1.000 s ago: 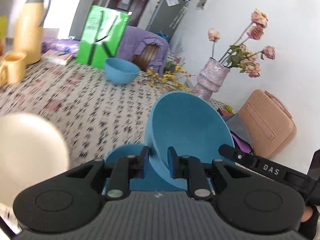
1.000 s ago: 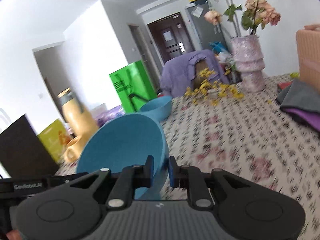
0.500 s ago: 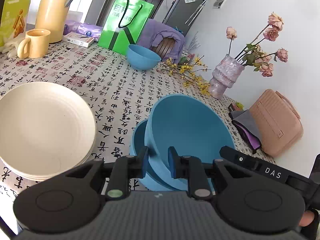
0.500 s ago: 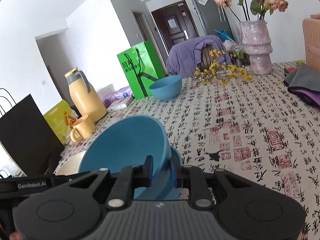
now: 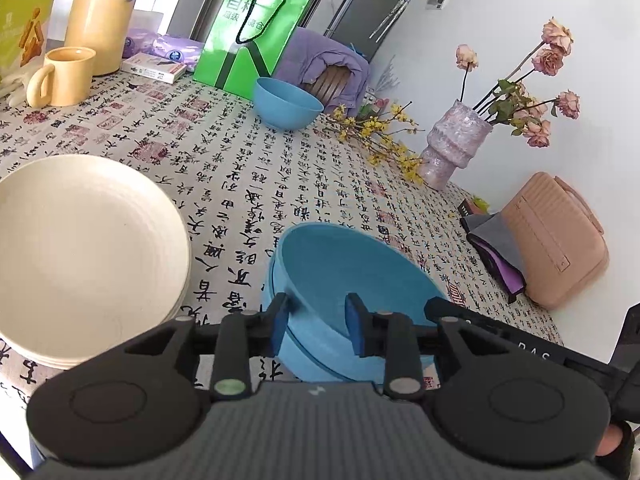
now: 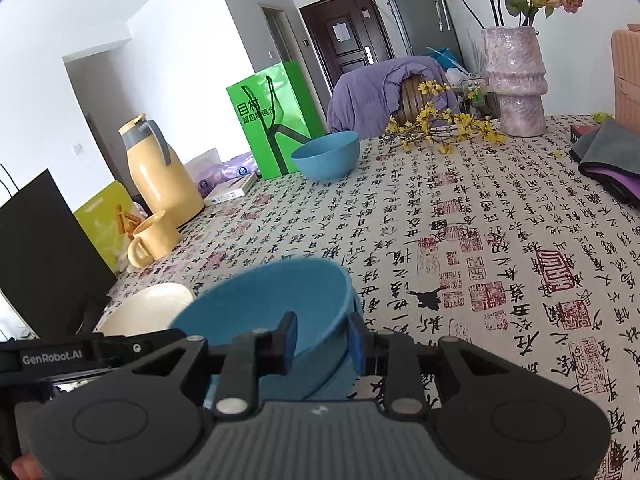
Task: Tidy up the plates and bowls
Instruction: 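Lower the second bowl into the first bowl and open both grippers, then move both grippers to the last blue bowl by the green bag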
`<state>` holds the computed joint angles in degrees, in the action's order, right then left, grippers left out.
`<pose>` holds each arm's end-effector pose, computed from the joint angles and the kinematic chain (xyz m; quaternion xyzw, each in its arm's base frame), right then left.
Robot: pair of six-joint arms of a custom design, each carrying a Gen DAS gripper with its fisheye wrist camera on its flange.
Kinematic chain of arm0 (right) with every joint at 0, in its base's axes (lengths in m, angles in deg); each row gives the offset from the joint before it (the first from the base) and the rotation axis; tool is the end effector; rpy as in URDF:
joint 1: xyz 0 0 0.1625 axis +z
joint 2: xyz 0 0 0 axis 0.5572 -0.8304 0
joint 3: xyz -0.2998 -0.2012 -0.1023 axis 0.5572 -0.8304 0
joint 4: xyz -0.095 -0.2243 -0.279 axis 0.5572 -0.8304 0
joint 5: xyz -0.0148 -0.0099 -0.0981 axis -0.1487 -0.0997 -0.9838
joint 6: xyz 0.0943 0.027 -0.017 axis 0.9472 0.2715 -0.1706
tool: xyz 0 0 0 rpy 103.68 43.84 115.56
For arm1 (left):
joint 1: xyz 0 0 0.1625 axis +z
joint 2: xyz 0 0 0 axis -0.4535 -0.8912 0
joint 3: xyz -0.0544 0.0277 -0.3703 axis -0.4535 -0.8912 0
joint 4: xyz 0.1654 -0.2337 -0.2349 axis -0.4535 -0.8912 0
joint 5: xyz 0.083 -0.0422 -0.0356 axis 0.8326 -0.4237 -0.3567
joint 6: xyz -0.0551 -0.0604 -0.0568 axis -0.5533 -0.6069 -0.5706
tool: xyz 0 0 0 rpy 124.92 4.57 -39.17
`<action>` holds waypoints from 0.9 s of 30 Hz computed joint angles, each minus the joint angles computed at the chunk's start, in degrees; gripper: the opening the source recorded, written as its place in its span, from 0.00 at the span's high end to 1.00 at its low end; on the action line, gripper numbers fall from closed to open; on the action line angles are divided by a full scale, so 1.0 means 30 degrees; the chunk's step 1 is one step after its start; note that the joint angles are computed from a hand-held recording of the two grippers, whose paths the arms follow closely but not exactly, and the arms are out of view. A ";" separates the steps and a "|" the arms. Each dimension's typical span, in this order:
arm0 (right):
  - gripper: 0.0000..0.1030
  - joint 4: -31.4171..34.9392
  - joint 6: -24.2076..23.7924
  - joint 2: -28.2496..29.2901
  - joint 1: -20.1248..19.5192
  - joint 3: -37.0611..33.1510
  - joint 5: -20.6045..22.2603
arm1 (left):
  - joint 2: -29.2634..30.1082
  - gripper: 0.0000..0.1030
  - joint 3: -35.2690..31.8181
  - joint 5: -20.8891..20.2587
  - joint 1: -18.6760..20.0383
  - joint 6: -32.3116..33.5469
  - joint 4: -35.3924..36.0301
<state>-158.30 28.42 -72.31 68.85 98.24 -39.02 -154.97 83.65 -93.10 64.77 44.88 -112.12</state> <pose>0.1832 -0.3715 0.1584 0.1163 -0.8768 0.4354 0.1680 -0.1740 -0.3750 0.1750 0.1591 0.9219 -0.3384 0.1014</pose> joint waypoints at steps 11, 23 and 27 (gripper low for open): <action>0.70 -0.0403 -0.0248 -0.0083 -0.0096 0.0139 0.0227 | -0.0032 0.68 0.0048 0.0179 -0.0130 0.0335 -0.0100; 0.38 0.0612 -0.2053 -0.1856 -0.0387 0.0040 0.1596 | -0.0477 0.20 0.0023 0.2080 -0.0943 0.3325 -0.1447; 0.35 0.2384 -0.2666 -0.1911 -0.0389 -0.1604 0.1525 | 0.0186 0.11 -0.1704 0.2444 0.0057 0.4513 -0.0753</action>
